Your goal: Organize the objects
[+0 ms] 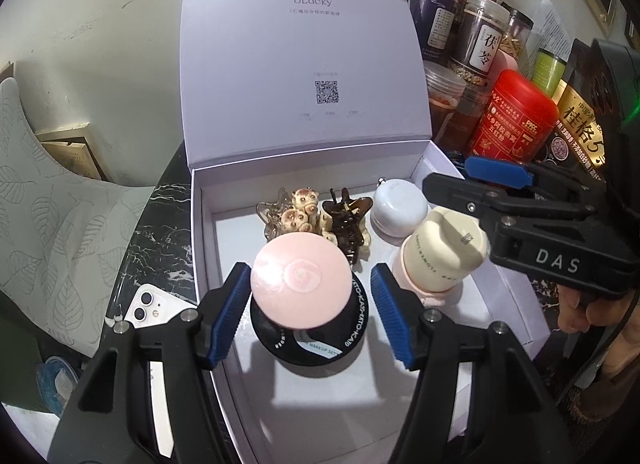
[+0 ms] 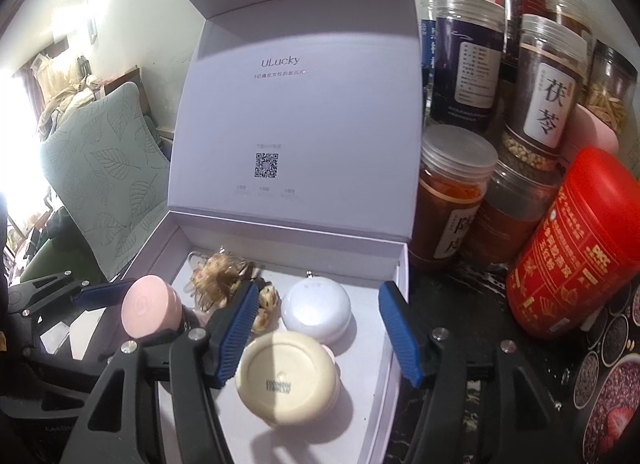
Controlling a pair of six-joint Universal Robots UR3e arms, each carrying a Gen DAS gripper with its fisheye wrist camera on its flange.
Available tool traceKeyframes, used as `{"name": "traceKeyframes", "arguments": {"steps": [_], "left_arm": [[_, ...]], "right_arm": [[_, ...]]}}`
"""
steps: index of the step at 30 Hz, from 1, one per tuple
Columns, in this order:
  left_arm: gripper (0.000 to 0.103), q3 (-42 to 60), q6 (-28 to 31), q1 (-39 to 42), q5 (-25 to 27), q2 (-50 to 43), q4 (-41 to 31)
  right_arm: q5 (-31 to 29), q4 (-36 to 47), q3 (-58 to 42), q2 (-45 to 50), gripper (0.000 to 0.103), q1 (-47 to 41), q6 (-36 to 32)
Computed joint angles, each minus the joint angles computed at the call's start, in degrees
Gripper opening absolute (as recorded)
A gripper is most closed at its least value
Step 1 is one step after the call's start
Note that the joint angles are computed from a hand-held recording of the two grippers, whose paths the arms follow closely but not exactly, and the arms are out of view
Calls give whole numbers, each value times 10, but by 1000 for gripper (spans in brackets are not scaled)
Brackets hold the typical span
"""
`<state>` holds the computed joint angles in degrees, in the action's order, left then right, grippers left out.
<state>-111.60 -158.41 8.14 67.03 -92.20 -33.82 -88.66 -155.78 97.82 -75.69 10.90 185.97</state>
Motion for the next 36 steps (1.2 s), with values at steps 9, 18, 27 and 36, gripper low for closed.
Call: {"name": "traceKeyframes", "arguments": {"steps": [9, 18, 27, 36], "left_arm": [[60, -24, 4, 8, -4, 73, -27], [68, -55, 24, 50, -32, 193, -91], [84, -68, 61, 114, -75, 317, -190], [91, -56, 115, 186, -111, 422, -315]], "right_arm": [[-9, 15, 32, -53, 64, 7, 6], [-39, 59, 39, -128, 69, 35, 11], [-82, 116, 24, -185, 74, 81, 20], [-152, 173, 5, -224, 82, 145, 55]]}}
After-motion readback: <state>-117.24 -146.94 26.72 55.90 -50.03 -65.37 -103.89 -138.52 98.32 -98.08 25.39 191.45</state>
